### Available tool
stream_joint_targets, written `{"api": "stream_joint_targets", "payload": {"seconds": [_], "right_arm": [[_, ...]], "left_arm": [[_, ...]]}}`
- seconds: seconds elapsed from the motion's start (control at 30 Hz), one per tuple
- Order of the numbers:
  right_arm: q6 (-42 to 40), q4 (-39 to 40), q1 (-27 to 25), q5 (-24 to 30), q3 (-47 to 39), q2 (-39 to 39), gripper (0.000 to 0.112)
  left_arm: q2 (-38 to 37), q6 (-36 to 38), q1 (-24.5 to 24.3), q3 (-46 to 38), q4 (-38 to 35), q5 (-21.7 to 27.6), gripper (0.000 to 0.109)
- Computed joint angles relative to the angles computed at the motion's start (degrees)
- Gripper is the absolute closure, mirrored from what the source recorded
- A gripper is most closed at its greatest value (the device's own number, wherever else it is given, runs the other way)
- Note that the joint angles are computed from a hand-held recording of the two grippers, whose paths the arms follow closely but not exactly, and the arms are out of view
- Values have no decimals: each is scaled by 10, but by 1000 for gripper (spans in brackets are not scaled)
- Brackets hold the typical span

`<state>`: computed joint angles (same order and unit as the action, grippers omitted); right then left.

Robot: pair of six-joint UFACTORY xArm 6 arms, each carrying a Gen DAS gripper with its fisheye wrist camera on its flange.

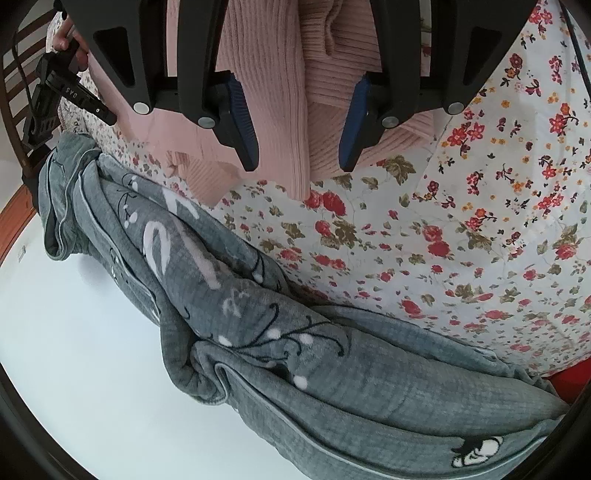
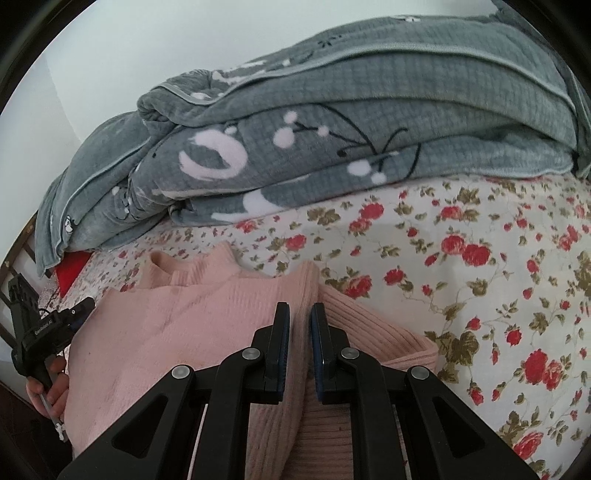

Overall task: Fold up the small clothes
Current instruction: 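Hold the folded hem pressed down with both grippers, then open both grippers and lift them off the folded sweater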

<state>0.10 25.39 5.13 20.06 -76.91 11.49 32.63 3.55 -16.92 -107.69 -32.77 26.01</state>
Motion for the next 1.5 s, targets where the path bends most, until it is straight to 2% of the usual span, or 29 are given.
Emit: {"api": "stream_joint_targets", "payload": {"seconds": [0.13,0.2,0.33,0.43,0.5,0.57,0.6,0.73,0.8,0.83,0.87,0.97,1.03,1.07,1.1,1.2,1.27,1.37,1.4,1.5], "right_arm": [[8,-7,0,-24,15,-12,98],[9,-2,0,-35,23,-18,83],[27,-21,-3,-46,31,-26,69],[67,-69,-6,-50,35,-31,55],[111,-120,-9,-54,39,-34,51],[182,-202,-15,-58,46,-41,46],[202,-225,-17,-58,48,-43,43],[348,-385,-32,-64,69,-70,43],[400,-441,-39,-74,79,-83,43],[450,-495,-43,-72,79,-91,43],[483,-533,-43,-53,73,-95,43],[482,-534,-34,8,57,-111,43],[419,-477,-25,40,57,-128,43],[402,-466,-22,48,59,-136,43],[392,-466,-15,71,58,-148,43],[388,-487,8,121,61,-173,43],[374,-466,24,132,70,-186,43],[345,-415,52,114,102,-202,43],[352,-417,66,106,113,-206,43],[378,-444,101,92,128,-201,43]], "left_arm": [[-14,36,-2,20,-47,-30,61],[-19,46,-3,28,-59,-43,61],[-26,46,-7,40,-52,-63,61],[-32,38,-11,48,-35,-78,61],[-38,43,-14,57,-26,-91,55],[-47,68,-20,68,-40,-111,39],[-53,86,-23,76,-52,-126,37],[-63,135,-28,84,-95,-143,36],[-64,172,-28,81,-138,-139,37],[-64,173,-27,79,-143,-133,38],[-65,179,-25,78,-154,-128,43],[-79,190,-28,91,-171,-141,51],[-104,228,-36,115,-203,-176,51],[-118,228,-37,127,-198,-185,51],[-129,206,-33,136,-174,-179,49],[-165,105,-7,166,-82,-101,48],[-191,82,4,201,-60,-75,43],[-237,114,19,272,-117,-57,36],[-249,139,26,291,-157,-36,35],[-268,170,44,323,-215,38,34]]}}
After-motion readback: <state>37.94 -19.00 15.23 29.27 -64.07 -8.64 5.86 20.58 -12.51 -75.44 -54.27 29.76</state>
